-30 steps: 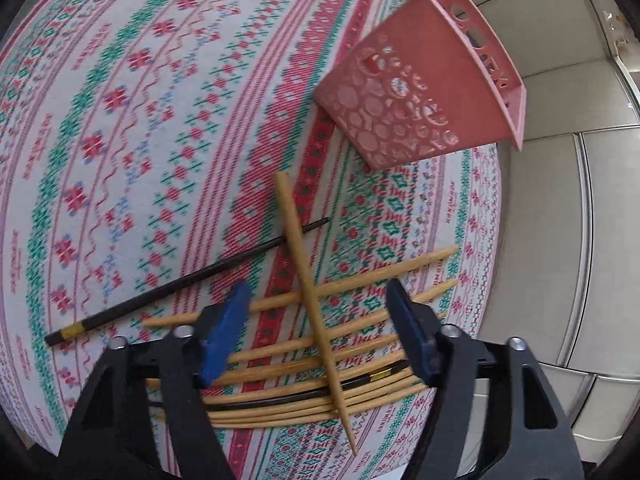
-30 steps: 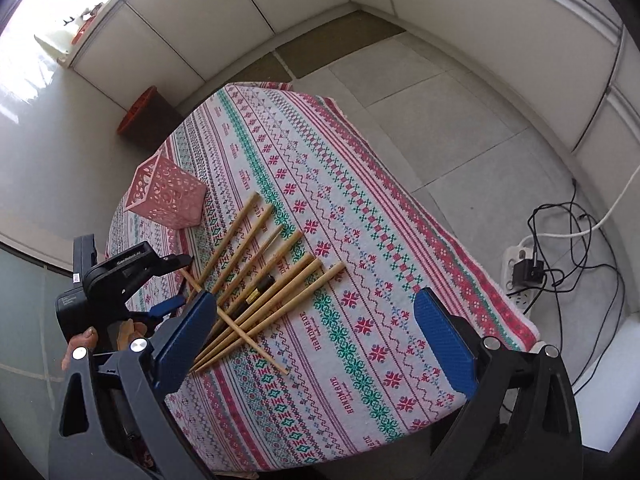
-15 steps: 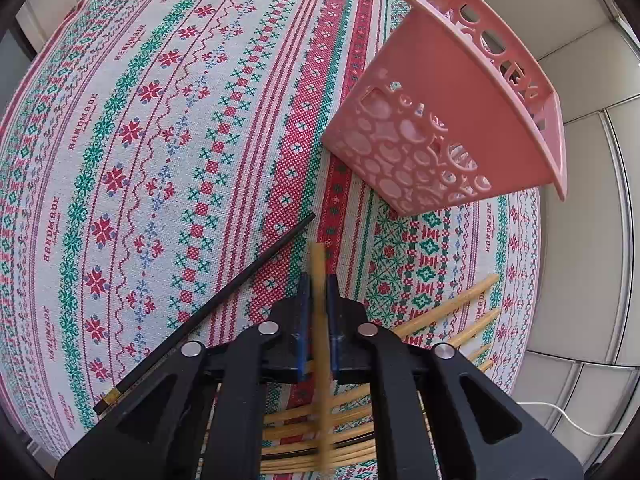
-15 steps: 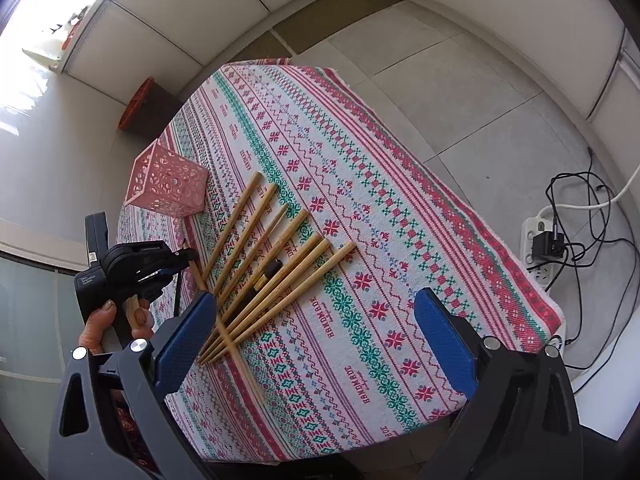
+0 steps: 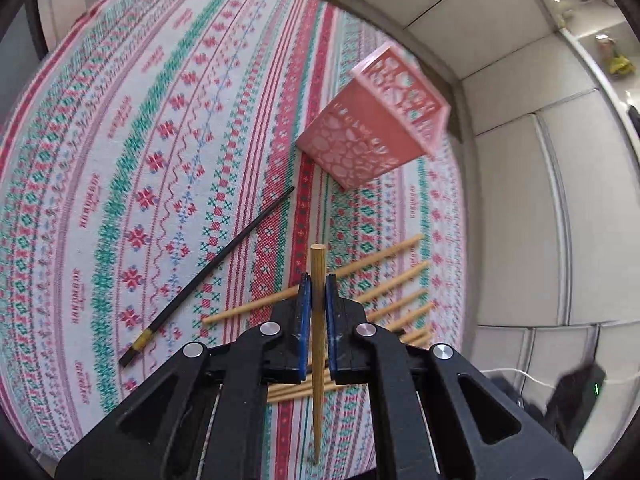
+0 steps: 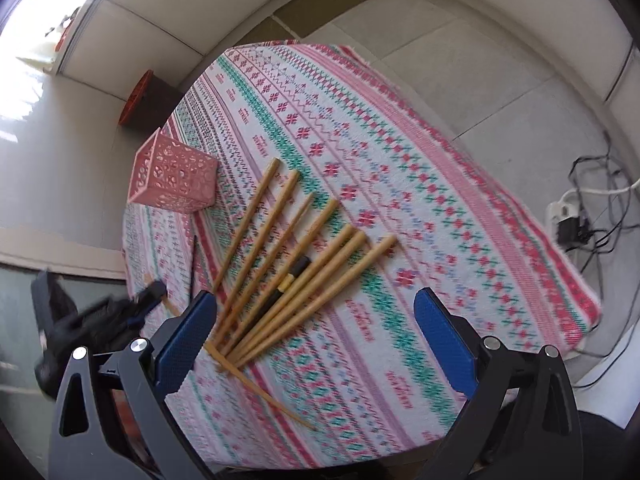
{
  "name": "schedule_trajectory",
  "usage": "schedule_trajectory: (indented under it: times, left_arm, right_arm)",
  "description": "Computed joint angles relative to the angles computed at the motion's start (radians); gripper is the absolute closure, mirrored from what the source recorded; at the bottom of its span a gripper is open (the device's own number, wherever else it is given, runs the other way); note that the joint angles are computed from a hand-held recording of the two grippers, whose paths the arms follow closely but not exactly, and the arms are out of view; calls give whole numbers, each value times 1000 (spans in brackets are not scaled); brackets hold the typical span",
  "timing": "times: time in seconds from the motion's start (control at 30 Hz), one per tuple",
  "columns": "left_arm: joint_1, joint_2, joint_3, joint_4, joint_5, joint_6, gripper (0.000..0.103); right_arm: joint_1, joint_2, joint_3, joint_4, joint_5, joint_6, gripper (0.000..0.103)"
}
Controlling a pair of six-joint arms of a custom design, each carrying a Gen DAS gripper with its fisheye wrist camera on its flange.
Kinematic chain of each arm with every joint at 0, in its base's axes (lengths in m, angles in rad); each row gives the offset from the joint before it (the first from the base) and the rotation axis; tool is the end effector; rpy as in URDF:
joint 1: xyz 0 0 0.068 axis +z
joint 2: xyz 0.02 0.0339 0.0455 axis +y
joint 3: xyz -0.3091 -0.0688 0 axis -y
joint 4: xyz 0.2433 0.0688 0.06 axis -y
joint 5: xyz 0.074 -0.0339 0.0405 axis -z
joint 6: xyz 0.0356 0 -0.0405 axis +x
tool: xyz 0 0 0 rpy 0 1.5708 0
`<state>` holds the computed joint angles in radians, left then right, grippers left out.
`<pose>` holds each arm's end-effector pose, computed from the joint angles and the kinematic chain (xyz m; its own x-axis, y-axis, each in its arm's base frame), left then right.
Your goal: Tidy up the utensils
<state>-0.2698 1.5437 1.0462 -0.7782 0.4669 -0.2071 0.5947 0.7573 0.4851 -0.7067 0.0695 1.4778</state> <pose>0.2703 -0.0914 0.2579 -0.9773 0.0798 -0.1961 0.1668 0.8606 -0.4813 0.0900 0.0579 0.2273 -0.5884 0.8012 -0.1092 0.6355 0.5417 0.5502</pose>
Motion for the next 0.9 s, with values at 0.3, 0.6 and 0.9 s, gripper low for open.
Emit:
schedule_trajectory:
  times: [0.3, 0.6, 0.9]
  left_arm:
    - [97, -215, 31, -135, 107, 221, 97]
    - [111, -280, 89, -185, 171, 282, 97]
    - [189, -276, 133, -227, 217, 315, 97]
  right_arm:
    - [-392, 352, 7, 363, -348, -212, 32]
    - [-437, 713, 140, 424, -315, -296, 56]
    - [-417, 830, 287, 335, -215, -327, 63]
